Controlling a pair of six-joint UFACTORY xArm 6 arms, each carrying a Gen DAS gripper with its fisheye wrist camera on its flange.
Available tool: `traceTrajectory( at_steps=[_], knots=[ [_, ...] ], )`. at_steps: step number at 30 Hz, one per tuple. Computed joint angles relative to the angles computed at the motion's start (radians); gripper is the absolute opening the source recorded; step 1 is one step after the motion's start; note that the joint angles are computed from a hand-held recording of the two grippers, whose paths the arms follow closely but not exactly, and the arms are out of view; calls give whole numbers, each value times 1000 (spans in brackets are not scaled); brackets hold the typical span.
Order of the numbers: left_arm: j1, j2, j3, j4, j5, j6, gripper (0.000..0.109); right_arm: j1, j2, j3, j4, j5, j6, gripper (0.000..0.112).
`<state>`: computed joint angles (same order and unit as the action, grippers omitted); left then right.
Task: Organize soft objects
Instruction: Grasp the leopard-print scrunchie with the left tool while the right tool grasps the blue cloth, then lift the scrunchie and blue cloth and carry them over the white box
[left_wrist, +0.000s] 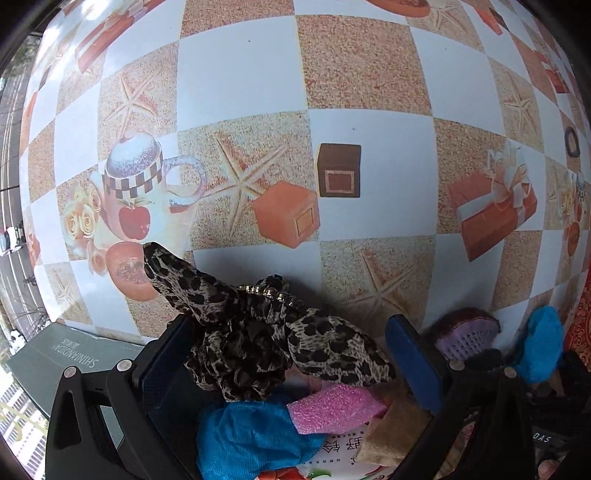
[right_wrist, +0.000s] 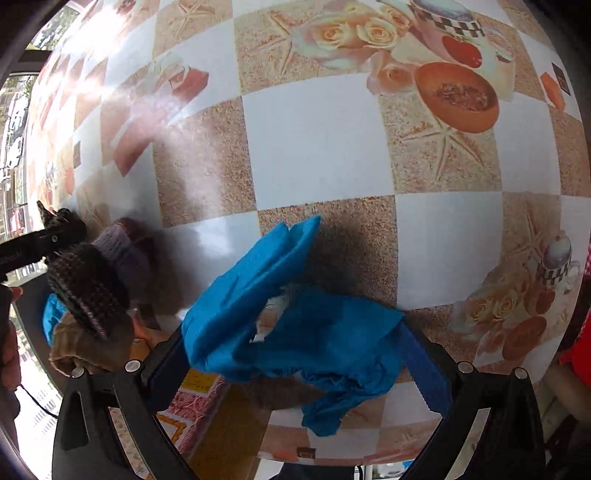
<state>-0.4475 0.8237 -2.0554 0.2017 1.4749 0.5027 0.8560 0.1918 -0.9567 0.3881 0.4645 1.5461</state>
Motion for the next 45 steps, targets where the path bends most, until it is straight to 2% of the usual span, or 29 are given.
traceTrajectory(
  at_steps=[4,8,12,14,15,16,17,19,20,21,22,27,32,37,41,45],
  knots=[
    [-4,-8,43,29,-36,-6,103,2,53,-96,-62,146,10,103],
    [-6,2,34,20,-22,-5,103,-3,122,-216,-77,293,-33,103],
    [-3,3,39,10,-27,29,102,7,104,-188,-73,261,-16,103],
    [-10,8,33,-2,-52,49,92,16,57,-121,-105,204,41,99],
    [-8,-13,63,-10,-77,63,89,19,33,-101,-134,203,85,90],
    [-2,-30,82,-24,-91,81,79,26,12,-83,-159,207,128,79],
    [-1,-49,108,-30,-115,93,67,35,-9,-62,-185,205,166,74],
    [0,-80,147,-37,-148,123,51,53,-50,-24,-247,202,244,48],
    [2,-86,154,-51,-149,141,49,62,-70,-2,-272,196,279,41],
    [5,-90,155,-70,-139,158,42,71,-93,26,-300,176,324,35],
    [6,-97,159,-81,-134,171,31,81,-115,55,-325,155,375,35],
    [4,-189,258,-134,-189,212,31,132,-228,183,-566,58,734,35],
    [-1,-289,343,-207,-225,275,31,187,-313,232,-739,78,982,35],
    [-13,-382,404,-279,-233,323,31,229,-396,241,-865,167,1159,35],
    [-32,-419,377,-324,-192,341,31,281,-469,257,-929,254,1254,35],
    [-39,-483,409,-375,-174,390,31,339,-473,216,-981,339,1346,35]
  ],
)
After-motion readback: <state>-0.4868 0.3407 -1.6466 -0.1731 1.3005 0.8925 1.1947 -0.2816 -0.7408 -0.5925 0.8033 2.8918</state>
